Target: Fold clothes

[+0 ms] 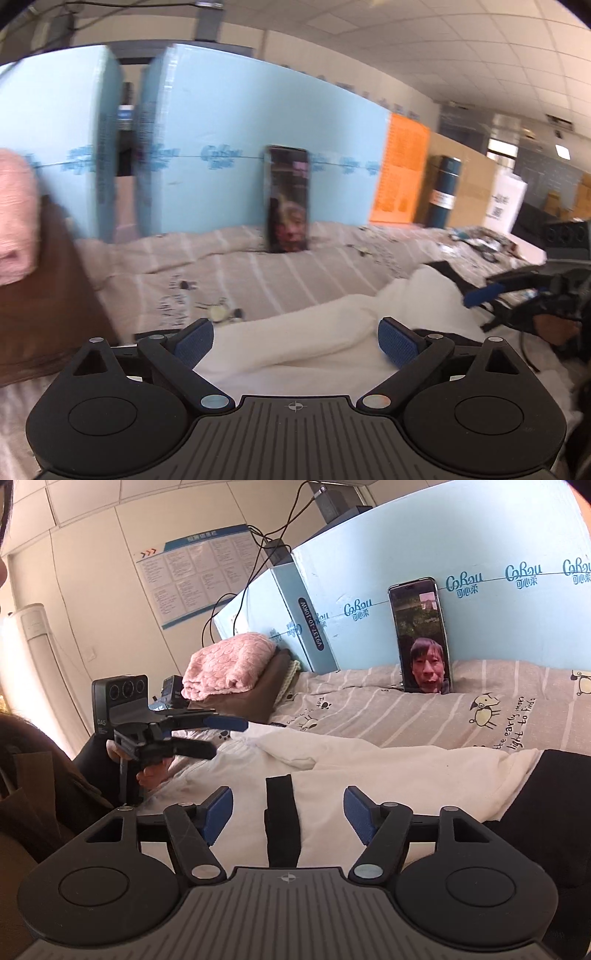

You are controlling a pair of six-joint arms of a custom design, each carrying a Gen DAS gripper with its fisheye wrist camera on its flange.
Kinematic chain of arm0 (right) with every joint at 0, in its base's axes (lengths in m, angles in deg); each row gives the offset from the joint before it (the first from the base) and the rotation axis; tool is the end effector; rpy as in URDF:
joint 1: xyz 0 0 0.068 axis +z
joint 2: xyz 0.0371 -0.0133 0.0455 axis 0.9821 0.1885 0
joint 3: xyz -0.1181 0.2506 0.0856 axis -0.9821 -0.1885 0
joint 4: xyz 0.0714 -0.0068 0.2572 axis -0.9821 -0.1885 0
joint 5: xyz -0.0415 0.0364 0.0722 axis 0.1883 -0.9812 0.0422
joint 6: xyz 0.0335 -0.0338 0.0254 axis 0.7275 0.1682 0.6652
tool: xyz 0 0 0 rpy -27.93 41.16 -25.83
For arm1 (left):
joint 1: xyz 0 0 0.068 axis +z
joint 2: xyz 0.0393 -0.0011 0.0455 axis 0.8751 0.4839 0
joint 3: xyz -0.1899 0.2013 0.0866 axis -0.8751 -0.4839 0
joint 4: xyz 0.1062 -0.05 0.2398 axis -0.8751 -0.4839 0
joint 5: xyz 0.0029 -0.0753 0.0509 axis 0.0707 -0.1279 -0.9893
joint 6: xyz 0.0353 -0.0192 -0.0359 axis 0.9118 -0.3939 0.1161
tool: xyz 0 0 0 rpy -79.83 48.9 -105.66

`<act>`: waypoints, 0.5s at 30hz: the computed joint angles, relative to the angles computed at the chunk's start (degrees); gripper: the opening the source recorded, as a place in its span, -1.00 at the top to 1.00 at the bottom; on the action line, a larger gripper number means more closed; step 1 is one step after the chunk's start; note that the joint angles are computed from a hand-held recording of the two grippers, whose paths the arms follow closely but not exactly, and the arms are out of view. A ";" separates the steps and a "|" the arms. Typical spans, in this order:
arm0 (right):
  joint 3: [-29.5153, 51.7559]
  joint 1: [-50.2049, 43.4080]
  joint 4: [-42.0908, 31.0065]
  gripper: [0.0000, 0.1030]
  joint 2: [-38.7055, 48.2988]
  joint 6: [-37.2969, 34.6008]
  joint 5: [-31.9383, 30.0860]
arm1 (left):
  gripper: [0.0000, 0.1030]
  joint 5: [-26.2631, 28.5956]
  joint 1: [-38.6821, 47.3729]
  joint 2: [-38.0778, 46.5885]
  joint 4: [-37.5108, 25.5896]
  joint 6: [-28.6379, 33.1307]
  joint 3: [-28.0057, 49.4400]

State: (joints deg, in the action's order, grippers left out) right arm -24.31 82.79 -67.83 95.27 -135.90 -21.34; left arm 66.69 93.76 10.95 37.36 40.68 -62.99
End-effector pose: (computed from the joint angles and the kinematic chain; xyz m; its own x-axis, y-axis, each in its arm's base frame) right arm 0.3333 0.0548 0.1423 -0.3821 -0.3544 -0.8534 -0.9197 0.0558 0.3886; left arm 0.1126 0.0515 0.1748 -0.4054 -0.1672 -0.8987 -0.0722 0.9859 -0.1509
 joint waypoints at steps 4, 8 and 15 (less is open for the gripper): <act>-1.06 0.07 3.52 -0.41 -0.53 3.88 0.32 | -0.92 -7.02 4.51 5.45 6.07 -11.76 -0.51; -6.35 -0.75 14.84 -0.49 -6.03 12.29 1.41 | -0.92 -6.87 5.91 6.33 5.69 -10.14 0.54; -15.88 -5.91 24.27 -0.58 -16.41 18.71 0.91 | -0.92 -4.58 6.55 -1.76 1.09 -9.34 1.01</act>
